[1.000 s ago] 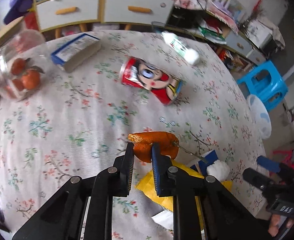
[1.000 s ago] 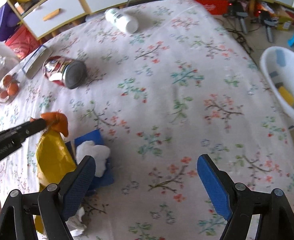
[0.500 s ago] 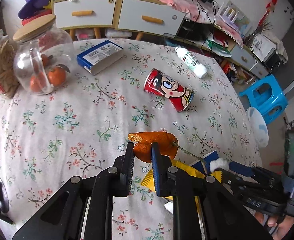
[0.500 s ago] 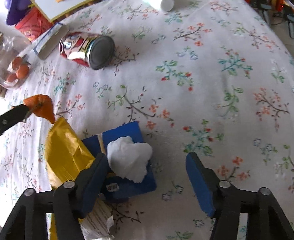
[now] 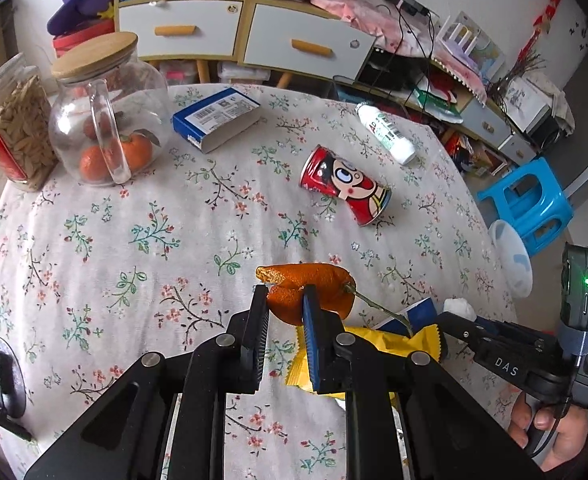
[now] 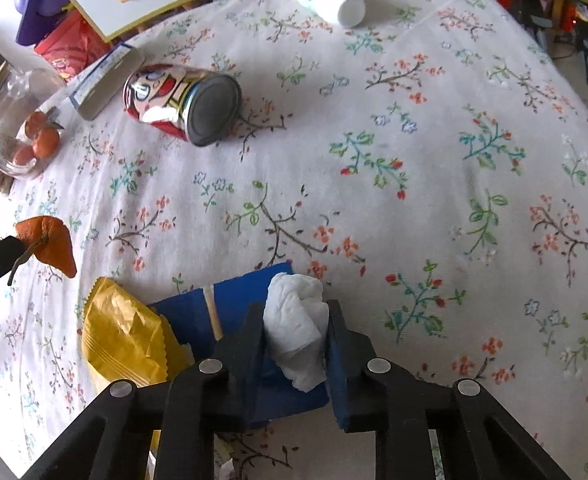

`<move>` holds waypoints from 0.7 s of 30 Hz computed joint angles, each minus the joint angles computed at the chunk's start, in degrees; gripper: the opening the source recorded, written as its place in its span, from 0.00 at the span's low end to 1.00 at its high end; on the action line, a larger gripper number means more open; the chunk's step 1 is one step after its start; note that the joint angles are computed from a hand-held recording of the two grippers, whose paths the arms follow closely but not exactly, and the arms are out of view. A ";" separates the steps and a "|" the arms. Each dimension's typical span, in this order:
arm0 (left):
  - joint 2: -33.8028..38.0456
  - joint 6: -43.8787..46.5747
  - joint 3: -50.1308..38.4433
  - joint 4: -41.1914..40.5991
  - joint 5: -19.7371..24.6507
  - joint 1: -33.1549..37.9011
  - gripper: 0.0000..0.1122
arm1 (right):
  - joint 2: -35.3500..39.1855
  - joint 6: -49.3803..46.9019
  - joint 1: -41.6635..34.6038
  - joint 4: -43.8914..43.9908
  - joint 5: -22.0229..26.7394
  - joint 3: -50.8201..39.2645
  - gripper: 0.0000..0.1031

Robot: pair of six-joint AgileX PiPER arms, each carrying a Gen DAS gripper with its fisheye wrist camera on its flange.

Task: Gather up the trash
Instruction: 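Grasp the white tissue on the blue packet with the right gripper while the left holds the peel, then carry the tissue and peel over the wastebasket and open both grippers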

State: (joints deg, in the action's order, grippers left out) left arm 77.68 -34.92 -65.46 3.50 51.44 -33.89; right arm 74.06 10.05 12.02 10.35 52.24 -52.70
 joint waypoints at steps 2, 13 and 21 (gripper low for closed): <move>-0.06 -0.44 -0.34 0.04 -0.03 -0.31 0.15 | -0.85 -0.58 -1.20 0.33 0.28 0.21 0.23; 1.36 -7.37 -3.77 0.84 -1.92 -4.80 0.15 | -6.01 -10.43 -16.08 4.74 5.26 -0.24 0.24; 5.06 -12.96 -7.56 3.80 -2.25 -10.39 0.15 | -6.38 -24.90 -38.06 10.74 11.84 -4.70 0.24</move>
State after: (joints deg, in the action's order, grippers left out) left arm 82.74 -47.88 -73.02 7.30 49.18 -44.28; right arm 67.68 -14.86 -26.04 21.09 64.08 -57.40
